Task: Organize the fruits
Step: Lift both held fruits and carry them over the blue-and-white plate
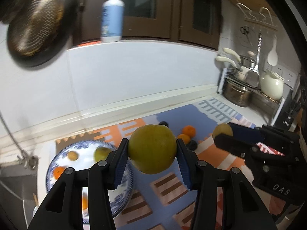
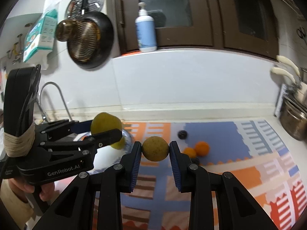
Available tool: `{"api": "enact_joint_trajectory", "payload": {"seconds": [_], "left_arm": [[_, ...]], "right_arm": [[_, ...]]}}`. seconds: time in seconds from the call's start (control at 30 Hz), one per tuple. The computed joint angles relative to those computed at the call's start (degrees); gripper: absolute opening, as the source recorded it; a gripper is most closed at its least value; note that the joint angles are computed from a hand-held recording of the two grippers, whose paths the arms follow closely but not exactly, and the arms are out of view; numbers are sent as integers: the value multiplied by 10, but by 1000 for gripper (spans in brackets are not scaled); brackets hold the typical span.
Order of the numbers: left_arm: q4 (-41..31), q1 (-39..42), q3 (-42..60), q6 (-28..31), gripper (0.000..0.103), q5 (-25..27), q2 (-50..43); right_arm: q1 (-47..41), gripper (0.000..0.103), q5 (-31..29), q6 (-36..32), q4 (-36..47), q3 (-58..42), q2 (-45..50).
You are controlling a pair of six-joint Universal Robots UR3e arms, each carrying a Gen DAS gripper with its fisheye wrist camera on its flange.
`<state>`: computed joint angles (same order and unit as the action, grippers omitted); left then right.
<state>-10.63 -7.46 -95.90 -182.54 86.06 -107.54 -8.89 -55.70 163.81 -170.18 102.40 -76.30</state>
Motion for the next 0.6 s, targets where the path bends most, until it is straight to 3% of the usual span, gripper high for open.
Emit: {"api": "enact_joint_trajectory", "payload": {"seconds": [0.6], "left_arm": [[38,90,-175,-14,48,39,109]], "right_arm": [[116,31,12,-47,62,-151,112]]}}
